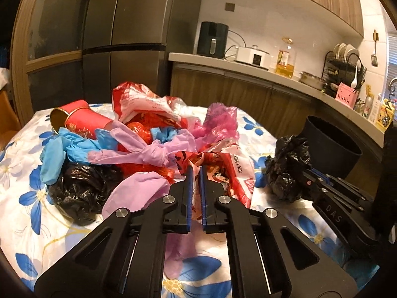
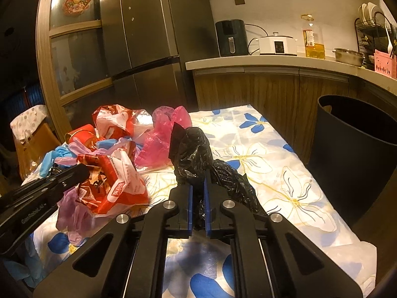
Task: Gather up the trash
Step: 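Grasp the black plastic bag with the right tool while the left tool grasps the red-white wrapper, then carry the black bag and red-white wrapper with both tools over the black bin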
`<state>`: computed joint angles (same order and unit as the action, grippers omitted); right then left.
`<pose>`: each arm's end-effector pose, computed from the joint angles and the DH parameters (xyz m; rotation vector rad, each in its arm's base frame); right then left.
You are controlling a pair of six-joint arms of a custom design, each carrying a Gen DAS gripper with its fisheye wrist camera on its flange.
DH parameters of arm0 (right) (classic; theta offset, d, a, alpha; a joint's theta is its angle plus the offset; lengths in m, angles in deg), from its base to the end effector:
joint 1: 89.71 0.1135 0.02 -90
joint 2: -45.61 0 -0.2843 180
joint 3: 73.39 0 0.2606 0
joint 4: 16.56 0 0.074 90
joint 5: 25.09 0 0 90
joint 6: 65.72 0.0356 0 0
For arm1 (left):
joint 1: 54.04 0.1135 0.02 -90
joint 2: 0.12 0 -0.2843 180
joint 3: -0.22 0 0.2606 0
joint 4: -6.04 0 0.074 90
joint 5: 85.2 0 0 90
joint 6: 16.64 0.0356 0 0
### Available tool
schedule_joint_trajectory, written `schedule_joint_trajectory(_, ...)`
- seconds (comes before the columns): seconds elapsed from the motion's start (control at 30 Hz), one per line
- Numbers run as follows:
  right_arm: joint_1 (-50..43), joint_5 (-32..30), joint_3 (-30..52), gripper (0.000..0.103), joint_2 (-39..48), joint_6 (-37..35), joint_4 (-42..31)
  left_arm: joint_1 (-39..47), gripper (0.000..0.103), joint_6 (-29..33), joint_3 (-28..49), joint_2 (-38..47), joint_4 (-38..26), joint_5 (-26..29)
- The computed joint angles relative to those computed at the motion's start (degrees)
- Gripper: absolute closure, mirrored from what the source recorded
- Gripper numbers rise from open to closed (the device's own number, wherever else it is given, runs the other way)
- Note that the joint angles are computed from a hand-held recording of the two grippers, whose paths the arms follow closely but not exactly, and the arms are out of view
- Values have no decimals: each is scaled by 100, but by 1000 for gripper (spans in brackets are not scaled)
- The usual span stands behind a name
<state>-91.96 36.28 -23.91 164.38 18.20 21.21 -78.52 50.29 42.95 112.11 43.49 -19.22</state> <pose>0.3391 0.0037 0.0639 -0.3622 2.0448 0.4396 0.2873 -0.1149 0.0760 -0.2176 2.0659 -0.0589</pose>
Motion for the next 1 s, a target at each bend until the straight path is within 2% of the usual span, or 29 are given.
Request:
schedule_joint_trajectory(0.27, -337, -365, -302, 98, -476, 25, 19, -576, 99, -79, -413, -699, 97, -689)
schedule_joint_trajectory(0.5, -898, -804, -601, 98, -1112, 59, -92, -1157, 99, 125, -332, -1237, -117, -1212)
schedule_joint_trajectory(0.77, -1728, -1203, -654, 98, -1676, 179, -165, -1607, 99, 527, 457, -1122, -425, -1352)
schedule_joint_trajectory(1.0, -2334, -1217, -271, 98, -1635, 349, -177, -1825, 99, 1005, 1431, -619, -480, -1106)
